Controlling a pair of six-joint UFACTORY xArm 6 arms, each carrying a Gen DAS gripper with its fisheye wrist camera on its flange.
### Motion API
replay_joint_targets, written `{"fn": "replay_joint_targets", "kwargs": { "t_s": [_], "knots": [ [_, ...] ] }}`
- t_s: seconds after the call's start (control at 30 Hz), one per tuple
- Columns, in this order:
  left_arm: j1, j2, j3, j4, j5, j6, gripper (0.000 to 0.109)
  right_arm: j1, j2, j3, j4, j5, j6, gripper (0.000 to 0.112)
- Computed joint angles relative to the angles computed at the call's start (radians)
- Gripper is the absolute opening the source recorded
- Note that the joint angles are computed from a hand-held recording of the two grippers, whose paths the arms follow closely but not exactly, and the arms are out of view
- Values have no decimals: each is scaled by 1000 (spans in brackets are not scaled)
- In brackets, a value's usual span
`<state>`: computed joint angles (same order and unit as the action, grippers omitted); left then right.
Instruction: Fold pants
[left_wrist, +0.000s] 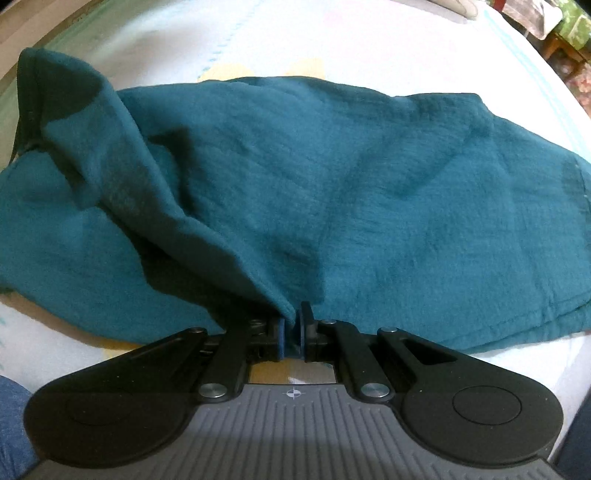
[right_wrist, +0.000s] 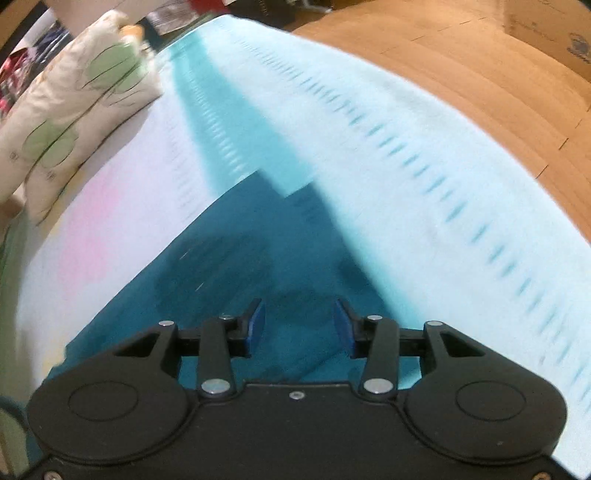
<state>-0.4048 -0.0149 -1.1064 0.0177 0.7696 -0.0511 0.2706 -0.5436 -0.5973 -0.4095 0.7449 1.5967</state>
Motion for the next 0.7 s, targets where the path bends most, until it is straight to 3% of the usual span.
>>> {"fn": "replay_joint_targets", "kwargs": {
  "t_s": [0.13,0.33,0.53,0.57,0.6,0.63,0.7],
  "knots": [
    [-3,26,-29,21,5,16,7,-43,63,8,-6,-65,-3,52],
    [-43,34,-24,110,-16,-34,7,-52,48,83,38,-158,-111,52],
    [-27,19,2,69,-17,-28,7,-66,94,91,87,-229,-207,52],
    [-28,20,-2,59,-10,-32,7,-63,97,82,86,-227,-214,45],
    [-26,26,-12,44,-1,-32,7,-61,96,76,91,-237,-229,23],
    [-21,34,-22,31,7,-29,7,-56,91,64,112,-235,-254,13],
    [-14,46,-40,8,22,-21,7,-44,85,30,110,-233,-257,13]
  ]
}}
